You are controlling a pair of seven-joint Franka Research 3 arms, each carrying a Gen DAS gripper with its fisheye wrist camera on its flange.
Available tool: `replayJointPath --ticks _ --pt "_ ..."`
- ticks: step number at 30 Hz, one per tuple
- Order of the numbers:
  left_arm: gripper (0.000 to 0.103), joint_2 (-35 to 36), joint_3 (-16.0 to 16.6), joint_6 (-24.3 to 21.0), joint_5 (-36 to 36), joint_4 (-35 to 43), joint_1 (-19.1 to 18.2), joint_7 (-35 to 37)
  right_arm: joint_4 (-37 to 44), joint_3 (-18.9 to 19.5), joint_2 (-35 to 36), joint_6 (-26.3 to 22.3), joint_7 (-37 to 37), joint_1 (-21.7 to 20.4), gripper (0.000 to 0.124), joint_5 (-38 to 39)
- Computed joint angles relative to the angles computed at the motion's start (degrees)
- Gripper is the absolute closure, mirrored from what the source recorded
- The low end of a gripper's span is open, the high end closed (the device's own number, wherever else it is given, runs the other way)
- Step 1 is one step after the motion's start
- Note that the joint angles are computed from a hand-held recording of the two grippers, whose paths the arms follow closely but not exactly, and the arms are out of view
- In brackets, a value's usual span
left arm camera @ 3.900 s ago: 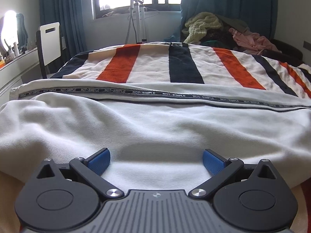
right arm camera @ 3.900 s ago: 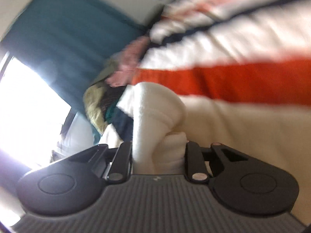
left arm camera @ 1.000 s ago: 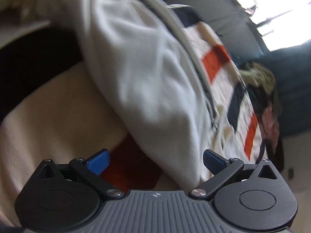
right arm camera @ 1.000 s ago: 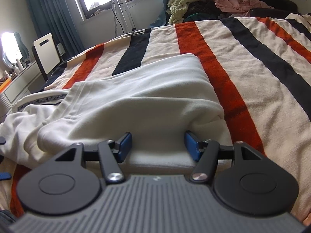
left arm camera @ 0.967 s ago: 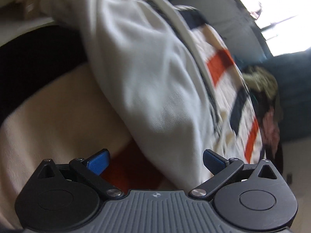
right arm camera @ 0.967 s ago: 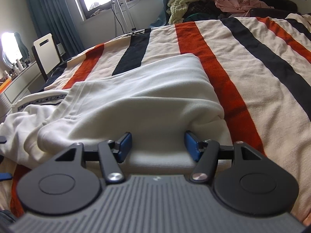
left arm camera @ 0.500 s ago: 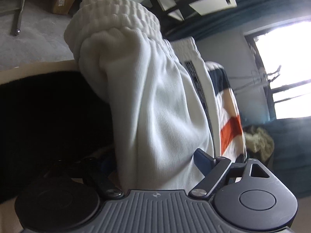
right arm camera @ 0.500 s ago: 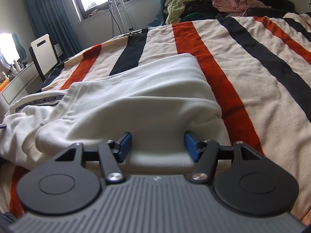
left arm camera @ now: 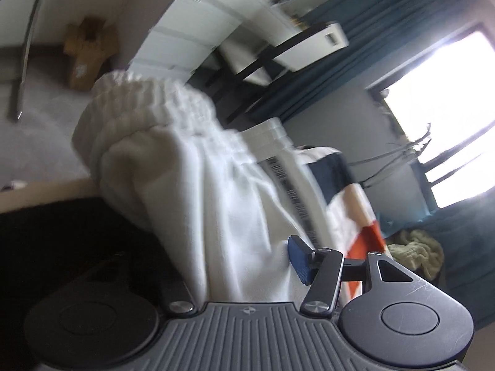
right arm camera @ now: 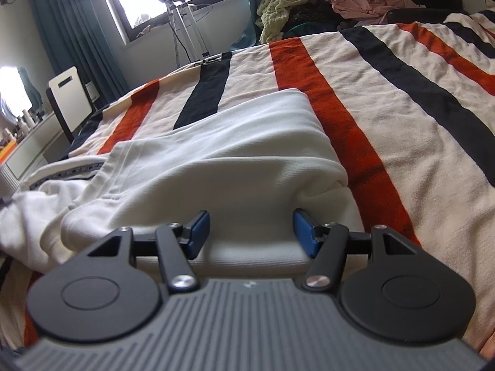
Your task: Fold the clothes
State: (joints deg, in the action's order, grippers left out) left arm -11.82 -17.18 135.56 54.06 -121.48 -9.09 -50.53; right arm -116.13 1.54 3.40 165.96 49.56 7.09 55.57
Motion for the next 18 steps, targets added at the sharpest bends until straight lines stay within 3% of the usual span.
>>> replayJointPath --ticks 2,7,10,14,18 --pt "0.037 -1.64 0.15 2.81 1.75 -2.73 0.74 -4.74 -0.08 0.21 0.06 0.93 -1.0 0.11 0.062 0.63" --pt "0.039 0.09 -0.8 -0.07 3.37 -0.93 0.65 -3.96 0.06 0.53 1.26 1.66 -2.42 0.19 0.062 -0.07" --pt "0.061 1.53 -0.83 -4.33 2.71 1.28 -0.31 0.39 -0.36 0.84 1.08 2.44 -3.52 0.15 0.062 -0.02" --pt "0.087 0.72 -1.86 -8.58 6.69 1.24 -1.5 -0.86 -0.58 0.76 0.95 2.55 -2.41 0.26 0.062 -1.21" --pt "0.09 2.94 -3.37 -15.35 11.88 5.07 -3.16 3.04 -0.87 0.76 0.86 2.87 -1.67 0.38 0.062 -2.71"
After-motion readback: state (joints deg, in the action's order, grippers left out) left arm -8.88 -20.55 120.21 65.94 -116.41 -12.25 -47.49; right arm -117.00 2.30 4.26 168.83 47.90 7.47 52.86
